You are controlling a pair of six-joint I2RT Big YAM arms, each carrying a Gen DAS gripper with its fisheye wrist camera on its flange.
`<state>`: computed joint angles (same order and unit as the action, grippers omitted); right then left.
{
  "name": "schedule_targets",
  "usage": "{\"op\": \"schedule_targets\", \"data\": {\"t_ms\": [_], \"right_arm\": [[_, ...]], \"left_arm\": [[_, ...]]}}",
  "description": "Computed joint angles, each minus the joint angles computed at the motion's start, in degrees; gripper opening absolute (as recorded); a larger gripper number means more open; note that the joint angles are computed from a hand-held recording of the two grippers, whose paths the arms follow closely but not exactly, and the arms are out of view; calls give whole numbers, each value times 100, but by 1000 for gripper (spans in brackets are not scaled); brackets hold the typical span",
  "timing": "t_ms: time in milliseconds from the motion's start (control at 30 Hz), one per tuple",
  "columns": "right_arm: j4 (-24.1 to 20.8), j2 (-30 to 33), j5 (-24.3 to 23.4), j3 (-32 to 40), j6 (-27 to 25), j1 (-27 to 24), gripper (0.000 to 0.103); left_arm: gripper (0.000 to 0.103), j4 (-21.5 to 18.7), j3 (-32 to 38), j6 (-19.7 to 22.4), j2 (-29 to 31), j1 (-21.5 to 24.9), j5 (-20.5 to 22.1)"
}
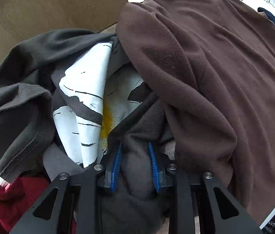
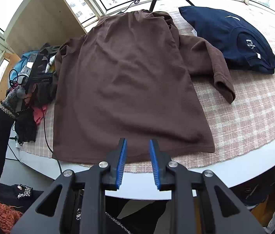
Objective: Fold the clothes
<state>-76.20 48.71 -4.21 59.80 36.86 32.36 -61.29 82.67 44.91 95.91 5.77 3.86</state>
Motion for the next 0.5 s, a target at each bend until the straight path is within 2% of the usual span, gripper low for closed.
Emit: {"op": "schedule_targets", "data": {"t_ms": [67, 100, 167, 267, 367, 500], "right_arm": [[5, 89, 107, 118, 144, 62, 24], [6, 165, 162, 194, 172, 76, 24], [24, 348, 220, 365, 148, 61, 24], [231, 657, 201, 584, 140, 65, 24], [379, 966, 146, 767, 126, 235, 24], [457, 1337, 123, 1020, 31, 519, 24]], "left_arm": [[12, 22, 127, 7, 224, 46, -88], [8, 207, 173, -20, 233, 132, -269], [7, 373, 446, -69, 367, 412, -502], [7, -92, 1250, -114, 803, 965, -196], [7, -440, 1812, -243, 1143, 1255, 32], [8, -475, 1228, 345, 583, 1234, 427]]}}
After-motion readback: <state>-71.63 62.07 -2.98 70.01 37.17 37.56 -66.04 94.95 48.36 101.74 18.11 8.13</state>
